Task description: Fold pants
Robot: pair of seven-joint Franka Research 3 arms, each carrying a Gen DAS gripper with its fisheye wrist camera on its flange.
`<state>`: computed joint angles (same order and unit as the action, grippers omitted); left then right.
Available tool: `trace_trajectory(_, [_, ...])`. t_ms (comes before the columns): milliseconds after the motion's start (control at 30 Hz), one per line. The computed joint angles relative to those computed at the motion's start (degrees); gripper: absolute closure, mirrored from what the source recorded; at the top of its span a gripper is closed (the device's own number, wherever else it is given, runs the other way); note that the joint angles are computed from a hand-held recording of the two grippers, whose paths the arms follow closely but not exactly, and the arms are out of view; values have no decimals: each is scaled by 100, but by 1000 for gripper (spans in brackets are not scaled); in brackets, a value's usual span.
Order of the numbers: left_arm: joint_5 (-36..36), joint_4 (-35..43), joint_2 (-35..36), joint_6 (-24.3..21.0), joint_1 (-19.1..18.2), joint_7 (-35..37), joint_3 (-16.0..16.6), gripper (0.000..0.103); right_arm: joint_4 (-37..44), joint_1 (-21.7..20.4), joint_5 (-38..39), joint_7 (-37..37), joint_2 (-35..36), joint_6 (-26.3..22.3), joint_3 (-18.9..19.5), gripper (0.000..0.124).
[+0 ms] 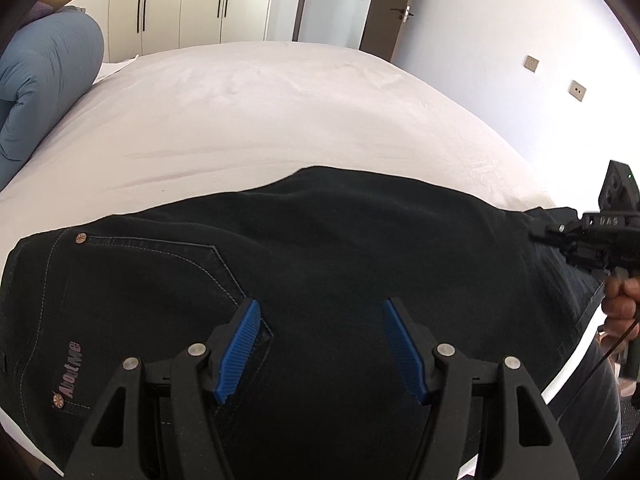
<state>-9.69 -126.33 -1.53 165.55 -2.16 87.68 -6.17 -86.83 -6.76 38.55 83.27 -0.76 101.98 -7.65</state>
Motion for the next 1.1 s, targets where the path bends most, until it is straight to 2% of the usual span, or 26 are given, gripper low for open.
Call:
trace_trajectory(33, [1, 6, 20, -65, -10, 2, -11, 36, -282, 19, -198, 78, -157, 6, 27, 117])
trace_trajectory(67, [138, 58, 79, -181, 6, -95, -10, 35, -529, -3, -397, 249, -254, 88, 20, 122])
trace_trajectory(100, [462, 81, 129, -310, 32, -344, -16, 35, -849, 80, -195, 336, -384, 270, -186, 124])
trace_trajectory(133, [473, 41, 136, -261, 38, -317, -28, 35, -1122, 24, 136, 350, -508, 505, -297, 124])
trace_trajectory(167, [473, -4, 127, -186, 43, -272, -36, 35, -1254, -176, 65, 361, -596, 809, -208, 124])
trace_trajectory(267, [582, 57, 177, -234, 66, -254, -38, 35, -1254, -377, -556, 493, -692, 1457, -328, 124])
trace_trajectory(367, [625, 145, 226, -251, 78, -418, -58, 35, -1017, -659, -972, 1135, -587, 1747, -490, 124])
trace_trajectory(400, [643, 137, 201, -250, 85, -477, -62, 35, -896, -709, -1383, 1425, -603, 1778, -442, 124])
trace_trajectory(467, [591, 73, 143, -131, 73, -484, -81, 35, -739, -713, -1681, 1650, -709, 1730, -346, 115])
trace_trajectory(533, [554, 73, 152, -79, 42, -442, -98, 34, -835, -470, -757, 993, -889, 1673, -454, 115])
trace_trajectory(667, [780, 128, 210, -168, 11, -591, -118, 34, -1051, -85, 549, 83, -886, 605, -507, 116])
trace_trajectory(733, [883, 25, 143, -182, 20, -704, -110, 34, -1335, -77, 326, 162, -861, 542, -385, 116])
trace_trajectory(767, [716, -20, 119, -158, 21, -548, -101, 35, -1488, -186, 152, 255, -842, 606, -303, 123])
trace_trajectory(833, [327, -140, 29, -88, 12, -159, -78, 35, -2142, -243, 717, 225, -1086, 942, -400, 124])
trace_trajectory(867, [303, -192, -10, -57, 11, -120, -60, 35, -2328, -228, 651, 251, -1216, 1336, -445, 124])
trace_trajectory(900, [420, -268, -55, 19, 105, -240, -113, 35, -2378, -287, 454, 282, -1280, 1634, -426, 124])
trace_trajectory(967, [-39, -366, -118, 130, -87, 84, 98, 35, -2363, -435, 67, 523, -1267, 2136, -451, 124])
trace_trajectory(1033, [476, -438, -208, 157, 80, -360, 32, 35, -2277, -573, -212, 1027, -1233, 2490, -468, 124])
trace_trajectory(1100, [488, -516, -328, 281, 84, -427, 98, 35, -2062, -656, -1148, 1588, -1229, 2697, -231, 122])
